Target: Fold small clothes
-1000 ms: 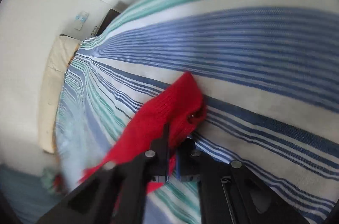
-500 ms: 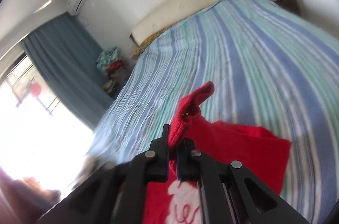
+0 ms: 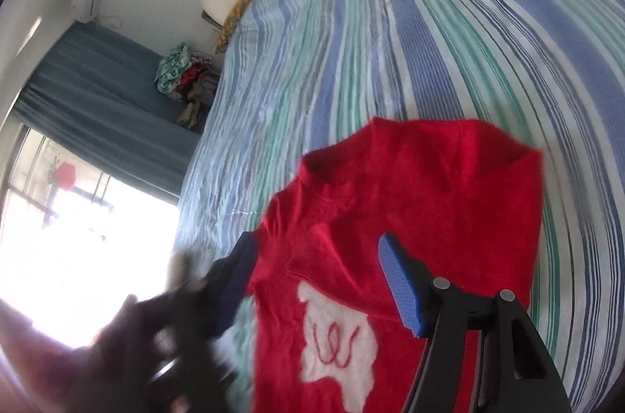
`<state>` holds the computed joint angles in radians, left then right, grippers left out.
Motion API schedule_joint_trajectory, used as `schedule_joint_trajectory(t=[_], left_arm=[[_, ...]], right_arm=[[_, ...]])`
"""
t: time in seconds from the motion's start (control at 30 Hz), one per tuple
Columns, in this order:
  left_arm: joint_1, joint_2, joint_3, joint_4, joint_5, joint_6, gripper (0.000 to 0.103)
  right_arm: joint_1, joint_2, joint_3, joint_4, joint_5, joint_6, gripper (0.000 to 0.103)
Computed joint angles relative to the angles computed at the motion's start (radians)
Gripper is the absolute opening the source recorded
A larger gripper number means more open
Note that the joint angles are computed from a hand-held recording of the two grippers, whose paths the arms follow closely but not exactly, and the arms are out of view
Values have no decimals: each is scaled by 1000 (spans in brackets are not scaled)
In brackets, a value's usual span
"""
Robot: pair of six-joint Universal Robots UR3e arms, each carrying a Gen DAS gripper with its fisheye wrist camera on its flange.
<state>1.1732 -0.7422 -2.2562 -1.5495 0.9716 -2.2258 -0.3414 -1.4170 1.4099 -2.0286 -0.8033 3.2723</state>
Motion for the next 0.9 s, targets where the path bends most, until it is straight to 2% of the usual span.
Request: schedule_joint_trajectory(t=[0.13, 0.17, 0.2, 0.23, 0.33, 0.47, 0.63, 0.8, 0.9], left_arm=[[-6, 27, -25, 23, 19, 21, 92], [-8, 28, -29, 28, 23, 24, 92], [-9, 28, -31, 33, 25, 26, 92], [-15, 25, -33, 45, 28, 19, 92], [-31, 8, -37, 72, 33, -4, 94], [-70, -13, -50, 129, 56, -42, 95], [-63, -1, -48, 106, 58, -20, 96], [-61, 6, -52, 104, 59, -22, 96], [-73, 14, -64, 126, 67, -28, 97]], right_arm=[[11, 10, 169, -68, -214, 1, 64], [11, 15, 208, -92, -272, 16, 55], [-4, 11, 254, -128, -291, 16, 40], [-17, -10, 296, -165, -292, 14, 38], [-11, -114, 337, -198, -324, -24, 43], [20, -274, 359, -122, -316, -131, 59], [77, -441, 545, -127, -377, -148, 60], [77, -738, 752, -73, -373, -135, 60], [111, -920, 815, -29, -431, -126, 60]])
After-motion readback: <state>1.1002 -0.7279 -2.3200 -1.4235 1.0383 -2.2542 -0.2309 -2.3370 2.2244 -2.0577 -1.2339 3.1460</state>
